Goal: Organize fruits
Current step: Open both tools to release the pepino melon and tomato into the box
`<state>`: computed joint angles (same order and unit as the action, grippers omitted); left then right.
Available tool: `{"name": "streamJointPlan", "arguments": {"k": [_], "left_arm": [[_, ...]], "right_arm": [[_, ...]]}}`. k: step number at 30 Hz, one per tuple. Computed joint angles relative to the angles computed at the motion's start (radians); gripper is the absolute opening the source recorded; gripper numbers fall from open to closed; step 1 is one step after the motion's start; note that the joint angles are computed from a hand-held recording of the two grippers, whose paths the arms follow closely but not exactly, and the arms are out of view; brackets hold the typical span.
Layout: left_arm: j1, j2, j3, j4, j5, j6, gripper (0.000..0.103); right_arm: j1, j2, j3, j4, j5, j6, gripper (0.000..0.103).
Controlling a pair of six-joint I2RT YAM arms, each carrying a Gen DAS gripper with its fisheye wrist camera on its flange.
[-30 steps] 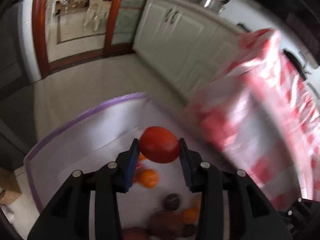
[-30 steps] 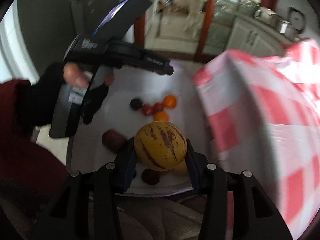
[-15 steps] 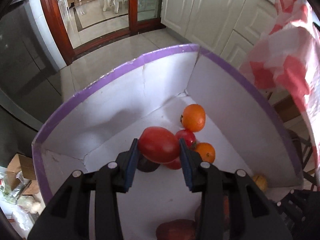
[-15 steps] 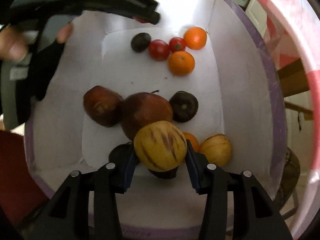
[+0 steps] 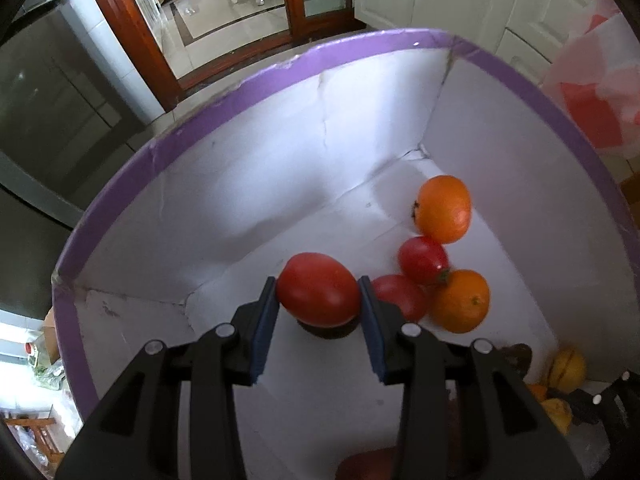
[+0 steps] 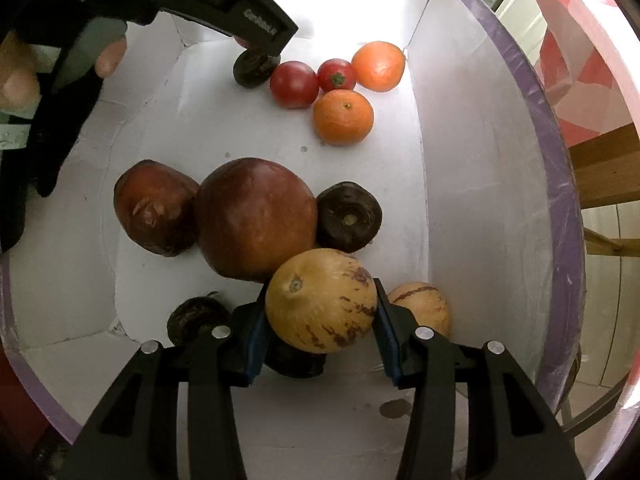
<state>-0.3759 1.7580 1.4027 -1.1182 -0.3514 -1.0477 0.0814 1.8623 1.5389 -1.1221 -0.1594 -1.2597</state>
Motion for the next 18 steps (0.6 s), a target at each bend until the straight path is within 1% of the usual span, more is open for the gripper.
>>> {"name": "streamJointPlan", "arguments": {"k": [4,7,10,13,14,15,16,17,18], "left_arm": [[0.002,0.027,0.018,-0.009,-0.002,0.004,0.041],[0.002,0.031,0.022,-0.015,-0.007,0.003,0.041],[-0.002,0.038,0.031,-0.022,-0.013,-0.005,0.047],[-0.015,0.055,0.056,-0.032,-0.030,-0.020,0.059],[-0.020,0.056,0.060,-0.037,-0.041,-0.026,0.066],[-0.027,0.060,0.073,-0.048,-0.054,-0.033,0.074],[-0.041,0.066,0.090,-0.063,-0.066,-0.046,0.078],[-0.047,0.066,0.100,-0.071,-0.080,-0.048,0.080],[-0.052,0.065,0.115,-0.076,-0.097,-0.048,0.082]], "right_arm": [[0.026,-0.001,-0.010,0.009,0.004,0.027,0.047],[0.040,0.015,0.015,-0.002,0.006,0.040,0.047],[0.042,0.030,0.044,-0.024,0.005,0.045,0.048],[0.038,0.044,0.071,-0.046,0.003,0.041,0.050],[0.038,0.045,0.072,-0.045,0.005,0.043,0.052],[0.039,0.042,0.067,-0.036,0.007,0.047,0.057],[0.039,0.033,0.060,-0.021,0.009,0.053,0.060],[0.039,0.022,0.048,-0.003,0.009,0.058,0.069],[0.037,0.011,0.045,0.001,0.003,0.056,0.072]]}}
